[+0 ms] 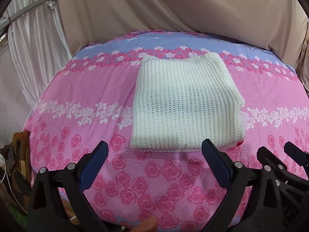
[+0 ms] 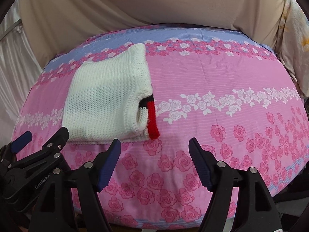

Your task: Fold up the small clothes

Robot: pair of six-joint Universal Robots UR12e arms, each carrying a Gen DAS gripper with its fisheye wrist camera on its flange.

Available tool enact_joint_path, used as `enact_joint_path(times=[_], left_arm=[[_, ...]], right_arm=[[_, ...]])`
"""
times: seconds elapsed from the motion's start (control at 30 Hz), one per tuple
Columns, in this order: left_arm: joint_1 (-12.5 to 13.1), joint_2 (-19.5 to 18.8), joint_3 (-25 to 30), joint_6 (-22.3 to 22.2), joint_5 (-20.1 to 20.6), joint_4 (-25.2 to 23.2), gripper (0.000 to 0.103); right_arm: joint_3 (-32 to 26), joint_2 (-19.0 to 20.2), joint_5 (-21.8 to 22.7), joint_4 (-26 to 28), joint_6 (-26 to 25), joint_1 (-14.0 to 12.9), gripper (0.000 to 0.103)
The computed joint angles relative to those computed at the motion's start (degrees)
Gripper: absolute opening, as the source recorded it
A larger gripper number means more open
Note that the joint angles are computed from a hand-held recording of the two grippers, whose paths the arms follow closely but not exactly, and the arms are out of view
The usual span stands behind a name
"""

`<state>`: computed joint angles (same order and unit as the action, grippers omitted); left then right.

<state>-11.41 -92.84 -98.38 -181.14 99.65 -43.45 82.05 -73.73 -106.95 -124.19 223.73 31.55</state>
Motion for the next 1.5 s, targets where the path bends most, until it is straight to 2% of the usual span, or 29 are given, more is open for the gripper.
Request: enact_joint_path(times=[0.43,1.5], left_arm=[[-0.2,0.4,-0.3,-0.8,1.9,-1.2,0.094],[-0.6,0.1,0.0,-0.3,1.4,-3.0,0.085]], right_arm=[[-0.9,0.4,-1.1,1.3,-1.0,0.8,0.07],[-1.5,0.7,-2.0,3.2,-0.7,1.1,0.07]])
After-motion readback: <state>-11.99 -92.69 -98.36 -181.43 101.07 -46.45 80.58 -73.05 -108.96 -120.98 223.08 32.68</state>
